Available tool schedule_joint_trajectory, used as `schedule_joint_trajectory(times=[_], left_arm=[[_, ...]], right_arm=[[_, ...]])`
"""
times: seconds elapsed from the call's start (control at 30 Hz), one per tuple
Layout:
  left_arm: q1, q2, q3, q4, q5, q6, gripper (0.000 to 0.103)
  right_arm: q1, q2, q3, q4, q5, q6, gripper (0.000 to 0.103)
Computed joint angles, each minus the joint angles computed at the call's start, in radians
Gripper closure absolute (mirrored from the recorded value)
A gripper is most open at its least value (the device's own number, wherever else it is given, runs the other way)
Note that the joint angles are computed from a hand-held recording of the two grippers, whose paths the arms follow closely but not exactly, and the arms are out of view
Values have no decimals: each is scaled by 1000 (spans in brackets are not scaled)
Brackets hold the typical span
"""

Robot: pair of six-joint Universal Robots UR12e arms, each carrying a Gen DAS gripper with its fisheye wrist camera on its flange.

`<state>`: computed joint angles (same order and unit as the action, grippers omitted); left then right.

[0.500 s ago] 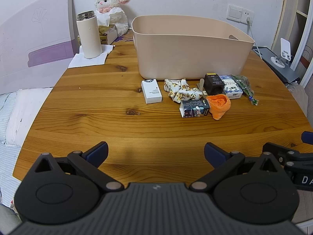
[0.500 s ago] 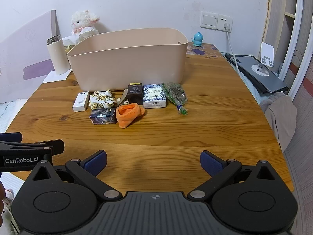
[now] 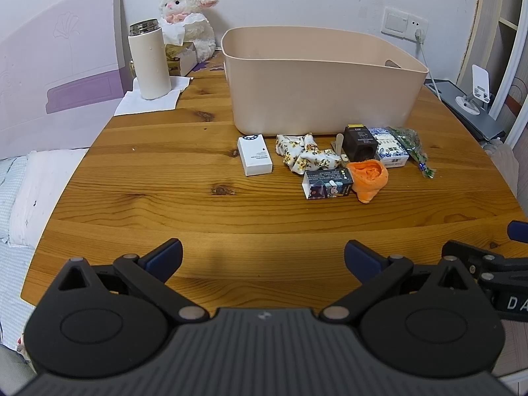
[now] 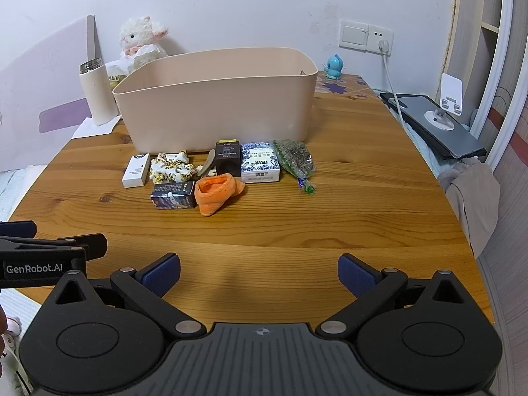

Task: Organize objects

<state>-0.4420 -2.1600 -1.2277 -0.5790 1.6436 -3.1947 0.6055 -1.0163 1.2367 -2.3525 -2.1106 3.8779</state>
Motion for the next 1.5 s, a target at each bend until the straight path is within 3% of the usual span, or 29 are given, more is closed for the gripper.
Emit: schedule_joint_trajectory(times=[1.2, 1.5], left_arm=[[4, -21, 30, -16, -10, 17, 0], [7, -54, 76, -26, -14, 15, 0]], right_arm=[[-15, 7, 1, -20, 2, -26, 0], [-29, 9, 6, -42, -6, -44, 0]])
